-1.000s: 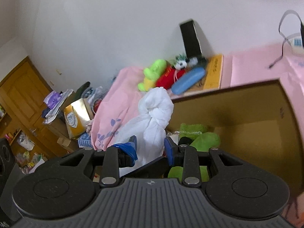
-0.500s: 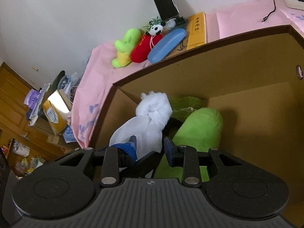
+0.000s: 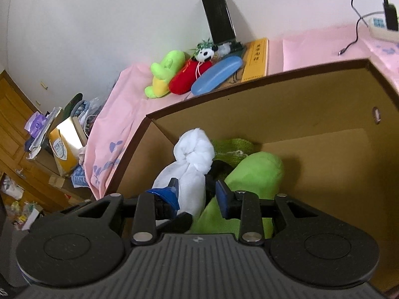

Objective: Organize soft objects
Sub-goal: 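Open the right tool and withdraw it from the box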

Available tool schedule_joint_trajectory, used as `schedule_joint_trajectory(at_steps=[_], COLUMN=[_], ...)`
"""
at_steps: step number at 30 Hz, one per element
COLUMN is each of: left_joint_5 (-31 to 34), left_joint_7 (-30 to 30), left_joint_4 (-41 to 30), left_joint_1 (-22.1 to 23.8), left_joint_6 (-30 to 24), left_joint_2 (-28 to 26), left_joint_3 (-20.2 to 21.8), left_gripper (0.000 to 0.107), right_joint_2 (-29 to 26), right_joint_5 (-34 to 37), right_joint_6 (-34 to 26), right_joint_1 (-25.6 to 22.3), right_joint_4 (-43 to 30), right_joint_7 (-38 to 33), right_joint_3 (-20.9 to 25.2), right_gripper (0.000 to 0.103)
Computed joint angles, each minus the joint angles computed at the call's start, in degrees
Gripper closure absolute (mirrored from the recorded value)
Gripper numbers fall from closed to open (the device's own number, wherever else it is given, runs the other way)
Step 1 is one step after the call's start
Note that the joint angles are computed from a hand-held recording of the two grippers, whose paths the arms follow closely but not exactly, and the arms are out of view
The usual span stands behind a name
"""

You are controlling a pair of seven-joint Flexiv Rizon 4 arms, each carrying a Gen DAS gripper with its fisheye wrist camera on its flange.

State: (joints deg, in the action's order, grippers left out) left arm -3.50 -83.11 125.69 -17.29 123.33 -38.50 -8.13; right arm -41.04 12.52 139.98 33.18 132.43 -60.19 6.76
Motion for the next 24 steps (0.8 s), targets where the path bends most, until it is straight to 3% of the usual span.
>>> schedule_joint_trajectory(at_steps=[5, 13, 19, 24], left_joint_5=[-4.7, -18.8, -28.3, -34.3], left_joint_7=[-0.5, 4.6, 9.6, 12.1], left_joint_4=[2.5, 6.1, 8.5, 9.9], left_joint_1=[-4.3, -16.1, -21.9, -23.9], left_joint_6=[1.9, 2.9, 5.2, 6.5], left_joint_2=[2.2, 5.2, 6.5, 7.4], left_joint_3=[2.6, 8.1, 8.6, 7.1], left_gripper=[0.045, 0.045, 0.043, 0.042], right_joint_2=[1.2, 3.0, 4.0, 4.3], right_joint_5=[4.9, 10.9, 15.0, 20.9], right_joint_6=[1.2, 3.5, 6.0, 7.5], right_joint_1=[3.1, 6.4, 8.9, 12.8], right_joint_4=[1.6, 4.3, 6.3, 7.2], right_joint_7=[-1.8, -3.6, -5.0, -8.4], right_joint_3=[-0.9, -0.4, 0.2, -0.3], right_gripper=[0.087, 0.086, 0.086, 0.086])
